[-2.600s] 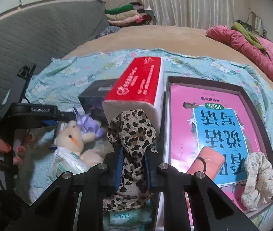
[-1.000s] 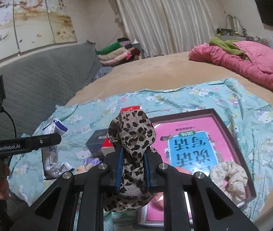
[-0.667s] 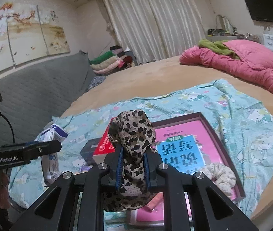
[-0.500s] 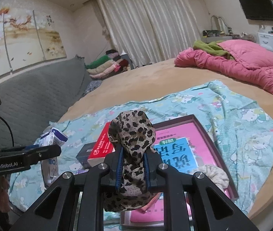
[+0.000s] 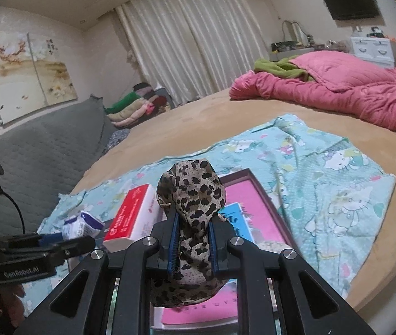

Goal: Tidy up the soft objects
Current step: 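Lift and carry the leopard scrunchie and wipes pack toward the pink tray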

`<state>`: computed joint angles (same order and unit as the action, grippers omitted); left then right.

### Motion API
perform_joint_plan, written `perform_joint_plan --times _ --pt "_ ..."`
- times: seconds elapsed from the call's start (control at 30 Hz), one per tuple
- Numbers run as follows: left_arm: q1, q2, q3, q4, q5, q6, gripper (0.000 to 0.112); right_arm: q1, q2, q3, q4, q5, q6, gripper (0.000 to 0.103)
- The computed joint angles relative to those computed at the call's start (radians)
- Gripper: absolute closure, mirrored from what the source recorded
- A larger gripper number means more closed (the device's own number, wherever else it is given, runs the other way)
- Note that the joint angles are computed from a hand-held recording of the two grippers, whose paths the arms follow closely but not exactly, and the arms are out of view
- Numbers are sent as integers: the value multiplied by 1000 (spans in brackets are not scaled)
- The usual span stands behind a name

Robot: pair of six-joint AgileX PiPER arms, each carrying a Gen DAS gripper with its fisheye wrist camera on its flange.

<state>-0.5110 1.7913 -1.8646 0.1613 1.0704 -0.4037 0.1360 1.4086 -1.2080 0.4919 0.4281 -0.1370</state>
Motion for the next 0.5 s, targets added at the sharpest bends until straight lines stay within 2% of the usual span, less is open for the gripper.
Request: perform_joint_plan --times 0.5 --pt "-34 150 -75 -79 0 45 70 -100 35 17 84 23 -54 85"
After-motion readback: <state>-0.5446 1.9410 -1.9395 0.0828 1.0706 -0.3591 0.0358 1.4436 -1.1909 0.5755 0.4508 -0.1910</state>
